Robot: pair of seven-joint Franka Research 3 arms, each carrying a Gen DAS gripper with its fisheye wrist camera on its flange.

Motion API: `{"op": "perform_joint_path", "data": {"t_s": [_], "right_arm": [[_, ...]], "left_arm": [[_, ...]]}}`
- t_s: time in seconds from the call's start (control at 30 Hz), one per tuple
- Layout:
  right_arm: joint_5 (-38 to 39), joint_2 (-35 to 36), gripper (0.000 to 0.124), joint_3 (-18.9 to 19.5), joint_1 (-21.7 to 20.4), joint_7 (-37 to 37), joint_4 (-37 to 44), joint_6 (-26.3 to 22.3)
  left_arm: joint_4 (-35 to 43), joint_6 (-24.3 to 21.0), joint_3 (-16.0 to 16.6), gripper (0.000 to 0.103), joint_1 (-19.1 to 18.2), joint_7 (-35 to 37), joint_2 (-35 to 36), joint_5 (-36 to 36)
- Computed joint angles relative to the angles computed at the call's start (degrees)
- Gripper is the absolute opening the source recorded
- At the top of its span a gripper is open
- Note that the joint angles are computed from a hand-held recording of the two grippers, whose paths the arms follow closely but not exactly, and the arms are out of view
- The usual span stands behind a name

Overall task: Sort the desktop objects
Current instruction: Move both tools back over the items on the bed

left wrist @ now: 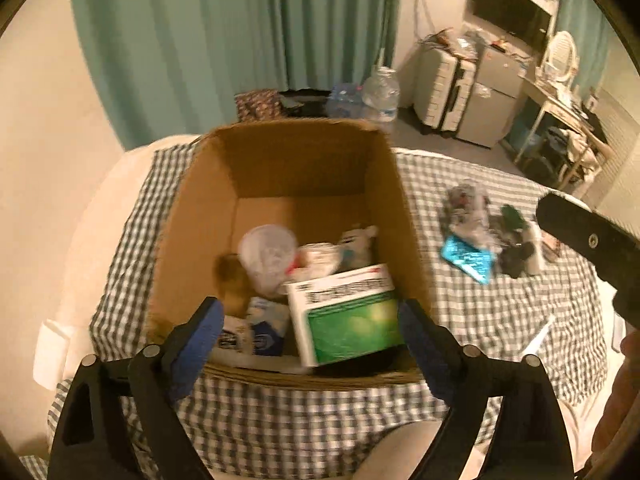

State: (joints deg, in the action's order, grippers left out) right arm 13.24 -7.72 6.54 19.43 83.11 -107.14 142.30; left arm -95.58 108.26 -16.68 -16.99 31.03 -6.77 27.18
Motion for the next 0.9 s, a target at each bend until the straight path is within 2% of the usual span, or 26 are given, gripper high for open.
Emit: {"op": "perform_joint_path", "data": {"t_s": [0.2, 0.5, 0.67, 0.9], "right_arm": [[-2.9, -6.0, 0.097, -2.2, -4.5, 3.4, -6.4, 0.5], [-5.3, -9.3, 0.097, -5.5, -11.9, 5.3, -13.2, -3.0], [-4.2, -8.2, 0.097, -6.7, -14.0, 4.8, -14.7, -4.5], [0.5, -1.4, 0.093, -7.9, -14.4, 3.0, -12.4, -6.1]], "left_arm": [[7.0, 0.9, -1.9, 0.1, -3.2, -2.5, 6.6, 2.3], [16.8, 2.5, -0.8, 0.1, -9.7, -3.3, 18.0, 1.9], [23.3, 1.0, 0.8, 0.1, -13.6, -1.6, 24.4, 3.9], [33.9, -3.4, 4.1, 0.1, -16.9, 2.3, 33.9, 3.3]]}}
